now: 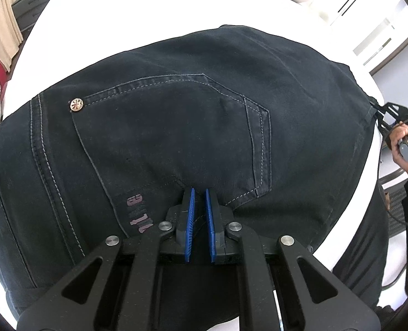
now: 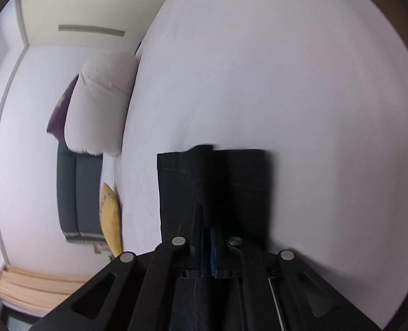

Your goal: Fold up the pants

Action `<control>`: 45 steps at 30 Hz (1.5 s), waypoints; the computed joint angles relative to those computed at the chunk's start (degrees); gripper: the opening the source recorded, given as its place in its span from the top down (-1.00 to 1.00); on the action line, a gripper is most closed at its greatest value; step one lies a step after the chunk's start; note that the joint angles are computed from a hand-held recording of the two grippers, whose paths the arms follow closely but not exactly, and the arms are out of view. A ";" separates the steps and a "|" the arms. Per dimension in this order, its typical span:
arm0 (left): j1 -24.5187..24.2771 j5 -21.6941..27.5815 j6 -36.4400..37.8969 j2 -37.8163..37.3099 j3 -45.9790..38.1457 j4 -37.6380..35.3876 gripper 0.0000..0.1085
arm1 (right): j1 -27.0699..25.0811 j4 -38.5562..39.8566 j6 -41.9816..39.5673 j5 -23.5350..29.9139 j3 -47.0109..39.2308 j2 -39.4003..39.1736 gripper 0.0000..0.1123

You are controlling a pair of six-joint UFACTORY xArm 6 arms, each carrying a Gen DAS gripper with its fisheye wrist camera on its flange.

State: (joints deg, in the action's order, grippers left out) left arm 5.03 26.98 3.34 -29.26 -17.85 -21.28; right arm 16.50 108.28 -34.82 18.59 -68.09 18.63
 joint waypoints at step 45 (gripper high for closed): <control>4.19 2.57 12.96 -4.12 2.38 -9.54 0.84 | 0.10 -21.06 11.99 -9.05 21.18 -22.59 0.35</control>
State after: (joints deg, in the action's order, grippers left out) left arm 9.22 29.55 16.30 -33.38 -15.47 -30.82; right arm 16.60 87.21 -22.83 9.54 -46.92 -3.96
